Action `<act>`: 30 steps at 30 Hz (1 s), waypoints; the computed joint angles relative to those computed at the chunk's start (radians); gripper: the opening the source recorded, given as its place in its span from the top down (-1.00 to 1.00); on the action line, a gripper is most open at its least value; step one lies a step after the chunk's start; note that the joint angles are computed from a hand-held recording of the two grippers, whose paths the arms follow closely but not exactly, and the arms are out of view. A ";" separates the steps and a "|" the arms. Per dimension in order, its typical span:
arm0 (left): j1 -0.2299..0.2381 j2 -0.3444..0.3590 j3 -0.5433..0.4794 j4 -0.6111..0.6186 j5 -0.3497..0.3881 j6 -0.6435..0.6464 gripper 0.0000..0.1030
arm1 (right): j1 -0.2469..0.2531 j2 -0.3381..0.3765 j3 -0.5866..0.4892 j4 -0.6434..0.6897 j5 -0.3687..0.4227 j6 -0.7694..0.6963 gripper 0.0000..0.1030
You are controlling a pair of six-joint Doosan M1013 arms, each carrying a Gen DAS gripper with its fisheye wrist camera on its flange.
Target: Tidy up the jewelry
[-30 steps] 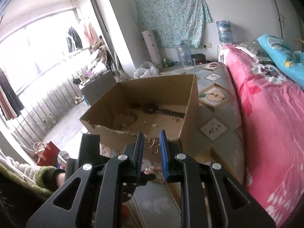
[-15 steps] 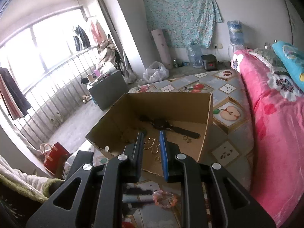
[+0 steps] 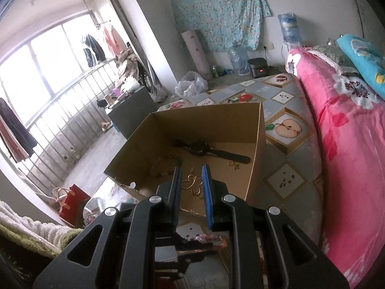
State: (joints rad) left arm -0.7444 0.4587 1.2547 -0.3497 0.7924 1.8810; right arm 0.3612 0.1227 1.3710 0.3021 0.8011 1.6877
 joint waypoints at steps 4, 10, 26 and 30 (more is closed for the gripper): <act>0.039 -0.038 0.025 -0.132 -0.025 0.012 0.84 | -0.017 0.037 -0.055 0.051 0.070 -0.046 0.67; 0.097 -0.113 0.075 -0.371 -0.065 0.088 0.84 | -0.033 0.168 -0.238 0.060 0.313 -0.088 0.67; 0.172 -0.185 0.111 -0.532 -0.193 0.063 0.84 | 0.076 0.570 -0.786 -0.383 1.036 -0.211 0.65; 0.177 -0.182 0.101 -0.456 -0.184 -0.025 0.84 | 0.072 0.555 -0.760 -0.374 1.020 -0.203 0.62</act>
